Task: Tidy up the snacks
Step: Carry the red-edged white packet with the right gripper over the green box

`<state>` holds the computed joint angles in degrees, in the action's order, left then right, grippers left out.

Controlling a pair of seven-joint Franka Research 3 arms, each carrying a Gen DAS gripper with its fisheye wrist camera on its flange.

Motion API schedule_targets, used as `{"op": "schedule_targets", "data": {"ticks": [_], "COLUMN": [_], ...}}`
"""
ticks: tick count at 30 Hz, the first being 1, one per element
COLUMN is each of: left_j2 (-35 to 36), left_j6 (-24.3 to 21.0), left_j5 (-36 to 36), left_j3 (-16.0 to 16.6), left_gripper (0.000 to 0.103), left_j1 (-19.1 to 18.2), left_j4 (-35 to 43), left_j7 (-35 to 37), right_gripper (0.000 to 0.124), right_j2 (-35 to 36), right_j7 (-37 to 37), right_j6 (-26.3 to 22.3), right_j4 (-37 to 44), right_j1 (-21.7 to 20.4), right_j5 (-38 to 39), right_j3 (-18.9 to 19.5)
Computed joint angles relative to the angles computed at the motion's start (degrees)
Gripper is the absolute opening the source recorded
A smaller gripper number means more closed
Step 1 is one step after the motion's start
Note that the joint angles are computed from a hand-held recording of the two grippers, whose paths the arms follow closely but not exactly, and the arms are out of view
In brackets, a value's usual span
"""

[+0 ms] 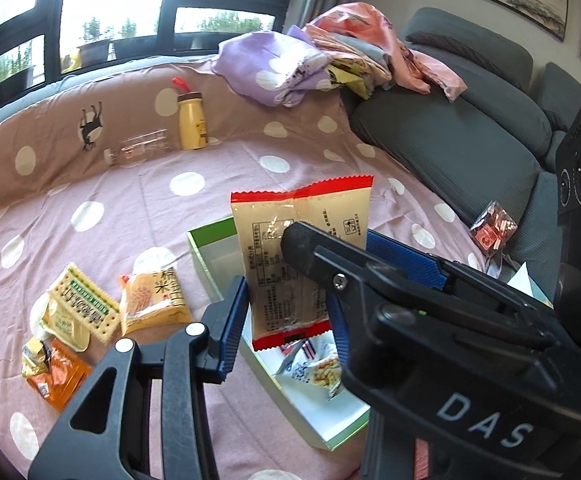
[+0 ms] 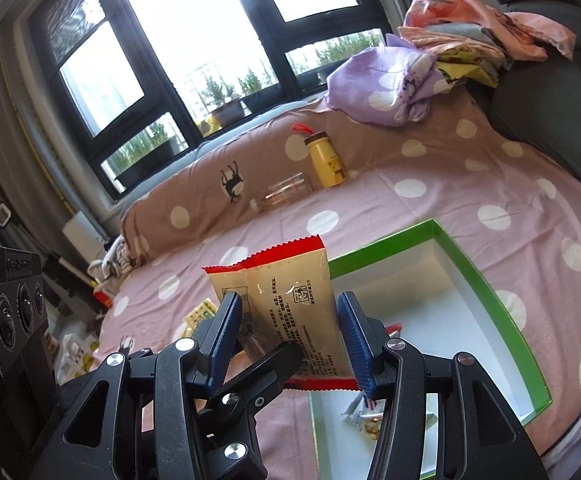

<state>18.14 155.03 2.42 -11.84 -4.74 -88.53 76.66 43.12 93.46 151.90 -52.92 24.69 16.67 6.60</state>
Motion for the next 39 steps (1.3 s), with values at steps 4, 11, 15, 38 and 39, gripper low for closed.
{"op": "schedule_targets", "data": {"ticks": [4, 11, 15, 38, 39], "left_j2": [1.86, 4.89, 5.95, 10.9, 11.03], "left_j6": [-0.44, -0.77, -1.51, -6.64, -6.81], "left_j5": [1.38, -2.73, -3.55, -9.25, -9.51], "left_j3": [-0.2, -2.3, -2.51, -3.97, -4.03], "left_gripper": [0.039, 0.039, 0.039, 0.039, 0.039], "left_j1": [-0.74, 0.03, -0.06, 1.09, 1.14], "left_j4": [2.85, 5.99, 7.12, 12.03, 12.14], "left_j7": [1.7, 5.52, 5.79, 7.29, 7.3], "right_gripper": [0.053, 0.053, 0.053, 0.053, 0.053], "right_j2": [-0.85, -1.56, -0.69, 10.35, 11.21], "right_j7": [0.98, 4.09, 4.69, 8.99, 9.19], "right_j6": [1.52, 2.16, 0.41, -13.96, -14.74], "right_j4": [-1.77, -3.2, -1.81, 16.42, 17.95], "right_j1": [-0.8, -0.69, -0.99, -0.6, -0.58], "right_j5": [0.7, -1.41, -2.15, -6.45, -6.62], "right_j3": [-0.23, -2.16, -2.34, -3.64, -3.65]}}
